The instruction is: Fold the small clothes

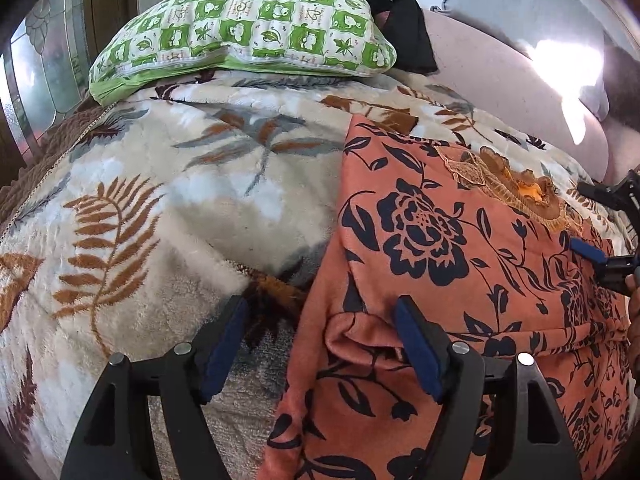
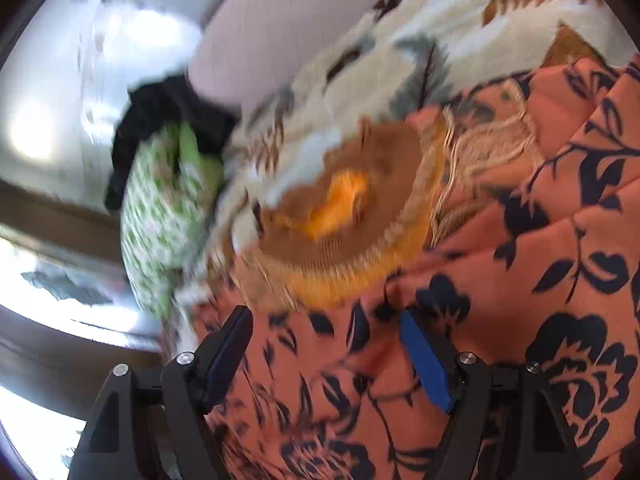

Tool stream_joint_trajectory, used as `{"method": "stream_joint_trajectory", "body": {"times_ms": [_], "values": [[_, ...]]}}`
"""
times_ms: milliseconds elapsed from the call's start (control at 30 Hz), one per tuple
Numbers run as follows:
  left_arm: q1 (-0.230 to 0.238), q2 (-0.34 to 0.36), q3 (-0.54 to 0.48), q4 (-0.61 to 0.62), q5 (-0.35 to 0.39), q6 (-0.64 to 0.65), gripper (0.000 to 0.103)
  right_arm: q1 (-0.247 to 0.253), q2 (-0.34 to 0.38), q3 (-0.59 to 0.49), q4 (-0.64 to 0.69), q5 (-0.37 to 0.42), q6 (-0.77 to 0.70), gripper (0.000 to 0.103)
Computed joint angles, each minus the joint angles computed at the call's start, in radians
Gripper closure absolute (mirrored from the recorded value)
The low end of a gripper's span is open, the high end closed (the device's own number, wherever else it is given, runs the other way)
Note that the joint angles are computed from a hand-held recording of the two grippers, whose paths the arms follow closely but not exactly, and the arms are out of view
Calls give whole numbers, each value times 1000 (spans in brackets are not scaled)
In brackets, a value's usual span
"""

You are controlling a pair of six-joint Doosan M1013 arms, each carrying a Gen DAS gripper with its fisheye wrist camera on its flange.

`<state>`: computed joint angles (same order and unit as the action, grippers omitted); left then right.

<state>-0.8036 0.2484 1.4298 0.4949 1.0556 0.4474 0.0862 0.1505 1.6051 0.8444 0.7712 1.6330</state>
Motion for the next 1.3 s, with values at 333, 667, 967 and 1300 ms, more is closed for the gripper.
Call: {"method": "stream_joint_trajectory", "body": {"times_ms": [333,667,967,1300], "values": [[5,-2,0,-16,-3,-24,27,-11,-75,37,-230,-62,106,24],[-23,-29,36,117,-16,-126,27,-22,-210,93,-410,-3,227,22],[-121,-162,123,266,18,-232,27,-19,-553,295,-658,-2,257,18],[-274,-291,214,154,152,-245,24,-219,-732,416,-417,85,60,15]]}}
